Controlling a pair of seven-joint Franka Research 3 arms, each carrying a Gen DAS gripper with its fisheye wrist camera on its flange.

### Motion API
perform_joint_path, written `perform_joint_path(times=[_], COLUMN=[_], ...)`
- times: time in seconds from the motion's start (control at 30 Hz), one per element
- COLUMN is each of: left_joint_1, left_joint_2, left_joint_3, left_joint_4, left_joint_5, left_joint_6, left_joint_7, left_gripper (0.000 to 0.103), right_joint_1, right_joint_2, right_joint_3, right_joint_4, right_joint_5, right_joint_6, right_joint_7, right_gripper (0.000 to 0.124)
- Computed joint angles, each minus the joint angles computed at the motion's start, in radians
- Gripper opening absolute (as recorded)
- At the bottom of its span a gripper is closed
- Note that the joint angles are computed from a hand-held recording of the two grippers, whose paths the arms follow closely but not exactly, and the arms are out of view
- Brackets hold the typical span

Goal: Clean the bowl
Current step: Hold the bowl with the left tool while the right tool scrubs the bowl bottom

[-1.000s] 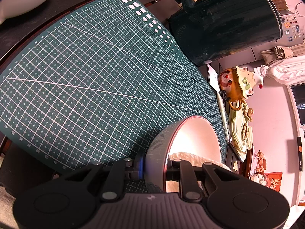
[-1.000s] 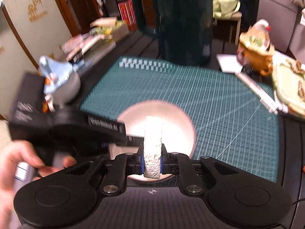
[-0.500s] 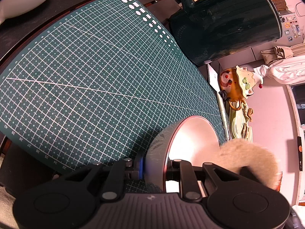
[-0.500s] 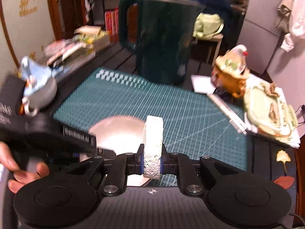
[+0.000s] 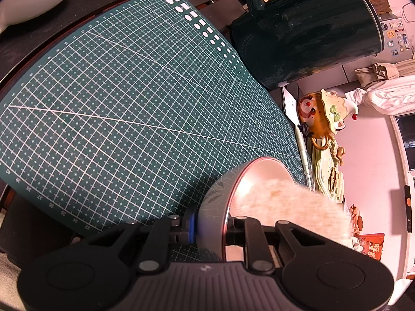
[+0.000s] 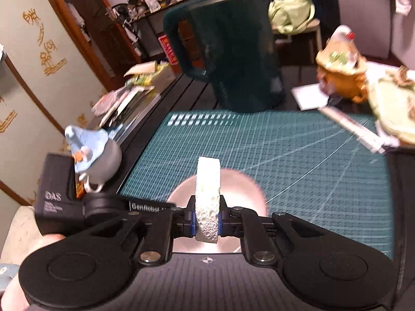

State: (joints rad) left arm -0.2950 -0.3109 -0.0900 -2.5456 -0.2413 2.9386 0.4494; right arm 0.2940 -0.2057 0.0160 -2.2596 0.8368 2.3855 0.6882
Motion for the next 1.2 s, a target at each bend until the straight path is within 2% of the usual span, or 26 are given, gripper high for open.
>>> perform_joint_path(times=[0.2, 0.4, 0.57, 0.7, 0.77, 0.83, 1.0, 1.2], left_joint_1=[-0.003, -0.013, -0.021, -0.023, -0.019, -0.018, -0.011, -0.017], left_joint_2=[-0.011, -0.026, -0.041, -0.040, -0.032, -0.033, -0.033, -0.033], left_joint_3=[0.001, 0.015, 0.027, 0.032, 0.027, 0.027, 0.012, 0.020], left_joint_4=[-0.010, -0.030, -0.054, -0.053, -0.039, -0.039, -0.035, -0.034], left_joint_5=[0.001, -0.009, -0.017, -0.019, -0.016, -0.018, -0.009, -0.013], left_joint_6=[0.000, 0.005, 0.013, 0.013, 0.007, 0.005, 0.001, 0.001], left_joint_7=[-0.003, 0.010, 0.024, 0.028, 0.025, 0.027, 0.008, 0.015], left_gripper=[0.018, 0.018, 0.018, 0.018, 0.018, 0.018, 0.018, 0.018], right_joint_1=[0.006, 0.050, 0.075, 0.050, 0.027, 0.007, -0.010, 0.016], right_joint_2=[0.023, -0.041, -0.064, -0.053, -0.016, 0.002, 0.037, -0.004], right_joint_3=[0.038, 0.044, -0.006, -0.053, -0.066, -0.040, 0.013, 0.061], right_joint_4=[-0.026, -0.107, -0.077, -0.001, 0.050, 0.055, 0.042, -0.063], right_joint_5=[-0.116, -0.158, -0.097, -0.047, -0.032, -0.060, -0.152, -0.283], right_joint_6=[0.103, 0.332, 0.338, 0.145, -0.009, -0.042, -0.051, 0.157], right_joint_7=[0.086, 0.015, -0.033, -0.003, 0.034, 0.057, 0.118, 0.118], right_gripper=[0.013, 0.013, 0.013, 0.013, 0.013, 0.013, 0.013, 0.013])
